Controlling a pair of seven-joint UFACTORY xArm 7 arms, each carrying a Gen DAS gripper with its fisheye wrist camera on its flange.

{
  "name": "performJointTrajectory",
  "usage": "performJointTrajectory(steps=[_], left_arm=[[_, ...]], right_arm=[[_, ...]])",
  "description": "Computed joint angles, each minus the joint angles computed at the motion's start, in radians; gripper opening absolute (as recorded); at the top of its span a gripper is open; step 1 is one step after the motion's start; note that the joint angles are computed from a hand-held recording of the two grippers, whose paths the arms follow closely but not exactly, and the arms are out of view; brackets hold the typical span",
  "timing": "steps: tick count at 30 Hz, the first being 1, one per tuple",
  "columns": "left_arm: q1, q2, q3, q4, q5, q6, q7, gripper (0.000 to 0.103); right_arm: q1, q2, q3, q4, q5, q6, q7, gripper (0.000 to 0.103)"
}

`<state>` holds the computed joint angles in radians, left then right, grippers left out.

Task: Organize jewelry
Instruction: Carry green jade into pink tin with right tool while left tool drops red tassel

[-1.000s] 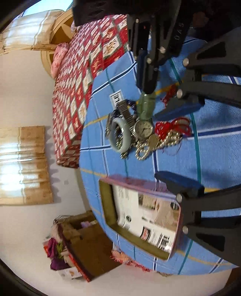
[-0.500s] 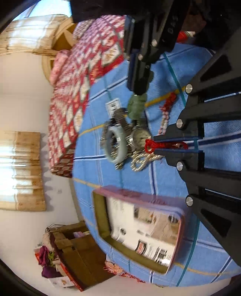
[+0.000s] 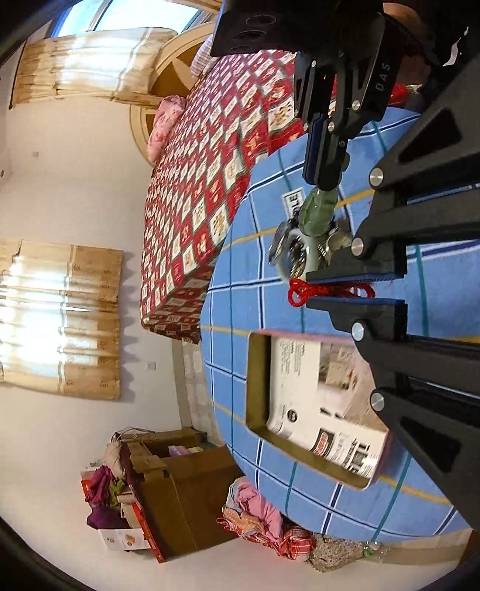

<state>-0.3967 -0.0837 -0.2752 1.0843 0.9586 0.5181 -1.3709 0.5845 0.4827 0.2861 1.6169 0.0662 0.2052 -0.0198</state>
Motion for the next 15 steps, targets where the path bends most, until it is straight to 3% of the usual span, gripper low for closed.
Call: performJointTrajectory(steps=[7, 15], left_arm=[[0.031, -0.011, 0.018, 0.001, 0.006, 0.019, 0.015, 0.005], [0.062, 0.015, 0.044, 0.021, 0.02, 0.047, 0.018, 0.005]], right_arm=[[0.019, 0.103, 0.017, 0.172, 0.001, 0.072, -0.057, 0.015], [0.081, 0.28, -0.011, 0.472, 0.012, 0.212, -0.094, 0.015]])
